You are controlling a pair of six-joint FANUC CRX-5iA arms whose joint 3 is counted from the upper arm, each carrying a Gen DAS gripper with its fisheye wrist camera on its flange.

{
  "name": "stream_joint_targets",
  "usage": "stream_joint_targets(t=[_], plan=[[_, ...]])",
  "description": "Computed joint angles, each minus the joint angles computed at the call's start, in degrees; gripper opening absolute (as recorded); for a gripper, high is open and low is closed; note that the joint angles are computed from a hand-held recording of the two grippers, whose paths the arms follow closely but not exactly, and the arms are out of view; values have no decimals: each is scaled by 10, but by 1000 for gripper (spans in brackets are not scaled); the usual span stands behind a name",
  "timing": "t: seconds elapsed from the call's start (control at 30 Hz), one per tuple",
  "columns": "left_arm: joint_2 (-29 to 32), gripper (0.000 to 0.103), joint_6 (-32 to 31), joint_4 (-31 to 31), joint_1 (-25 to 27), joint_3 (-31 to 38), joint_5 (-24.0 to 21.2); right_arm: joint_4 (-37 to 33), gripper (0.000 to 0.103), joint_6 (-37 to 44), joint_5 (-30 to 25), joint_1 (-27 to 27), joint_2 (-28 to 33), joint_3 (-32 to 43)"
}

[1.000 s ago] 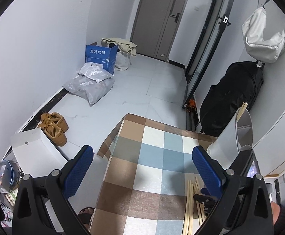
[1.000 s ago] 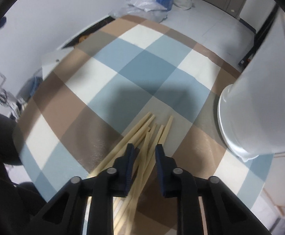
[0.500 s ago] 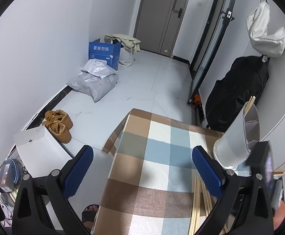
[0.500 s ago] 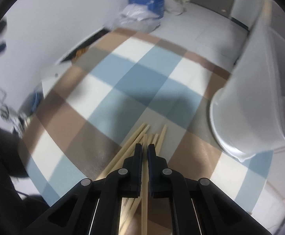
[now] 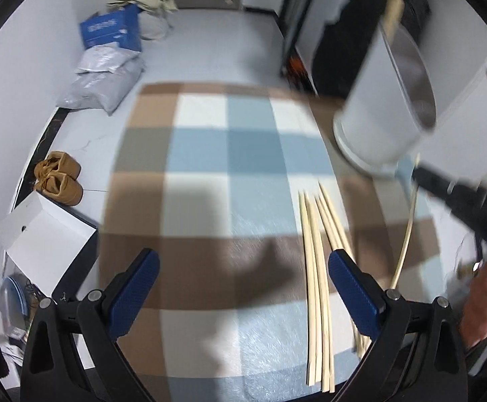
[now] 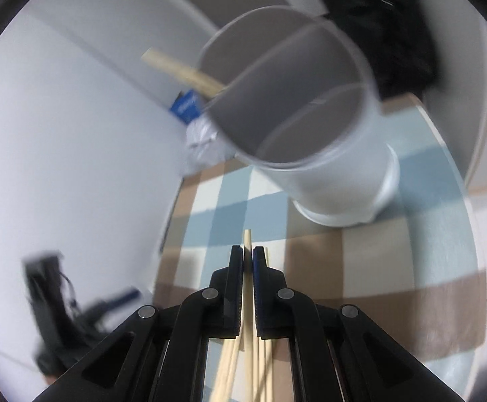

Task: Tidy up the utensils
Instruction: 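Lift the chopstick with the right gripper while the left gripper grasps another chopstick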

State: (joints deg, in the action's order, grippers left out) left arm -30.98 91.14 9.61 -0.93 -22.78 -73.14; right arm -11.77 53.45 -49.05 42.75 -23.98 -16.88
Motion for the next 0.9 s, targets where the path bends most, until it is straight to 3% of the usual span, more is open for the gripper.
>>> stream_joint_targets(t=[0.2, 0.3, 0.73, 0.8, 0.9], plan=[[30, 98, 41, -63, -70, 23, -26, 22, 5, -46, 34, -1, -39, -38], [42, 98, 60, -92, -81, 34, -43, 47, 5, -64, 46, 12, -54, -50], [73, 99, 77, -104, -94, 53, -65, 44, 5, -25, 53, 1, -73, -60], [87, 99, 89, -121, -99, 64, -86, 36, 5, -18, 49, -1, -74, -57], [86, 98, 91, -95, -76, 53, -86, 28, 5, -10, 47, -6, -73, -52]])
